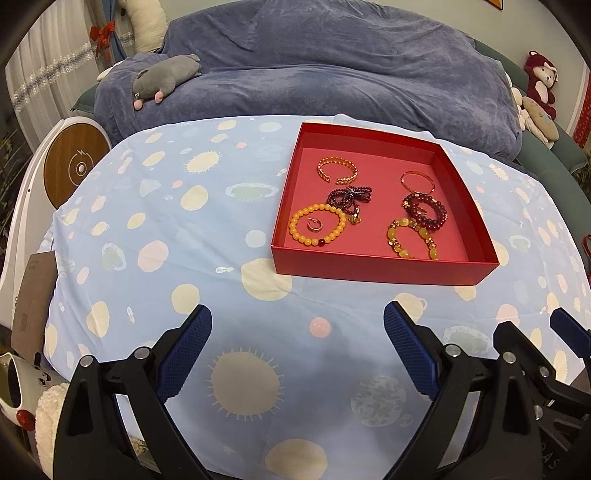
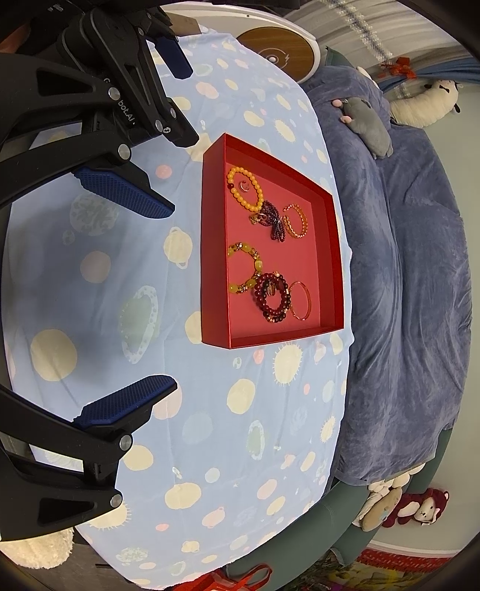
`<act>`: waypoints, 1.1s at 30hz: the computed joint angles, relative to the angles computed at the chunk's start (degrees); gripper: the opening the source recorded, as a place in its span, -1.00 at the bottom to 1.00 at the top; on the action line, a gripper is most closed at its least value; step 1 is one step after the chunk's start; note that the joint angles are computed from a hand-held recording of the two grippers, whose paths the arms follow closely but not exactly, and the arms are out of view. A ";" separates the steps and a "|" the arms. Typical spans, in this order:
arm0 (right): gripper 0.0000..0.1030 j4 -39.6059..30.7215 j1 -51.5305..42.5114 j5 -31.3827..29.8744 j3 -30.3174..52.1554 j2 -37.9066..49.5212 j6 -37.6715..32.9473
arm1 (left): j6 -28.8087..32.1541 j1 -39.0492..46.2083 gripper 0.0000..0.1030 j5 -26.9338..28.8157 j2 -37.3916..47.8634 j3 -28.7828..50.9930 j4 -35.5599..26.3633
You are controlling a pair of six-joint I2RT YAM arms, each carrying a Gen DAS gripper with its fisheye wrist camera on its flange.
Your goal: Organize jewelry
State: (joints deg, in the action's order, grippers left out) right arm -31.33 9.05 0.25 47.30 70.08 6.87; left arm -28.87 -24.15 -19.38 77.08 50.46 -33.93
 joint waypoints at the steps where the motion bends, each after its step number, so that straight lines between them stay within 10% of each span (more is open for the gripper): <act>1: 0.62 0.04 0.09 0.06 -0.01 0.04 0.06 | -0.17 0.04 0.74 -0.02 0.01 -0.01 -0.06; 33: 0.62 0.34 0.16 0.07 -0.04 0.24 -0.06 | -0.79 -0.48 0.74 -0.73 -0.03 -0.12 -0.38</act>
State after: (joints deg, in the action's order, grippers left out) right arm -30.98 9.21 0.32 47.26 70.32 6.81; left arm -29.66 -24.63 -20.11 77.05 50.34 -34.31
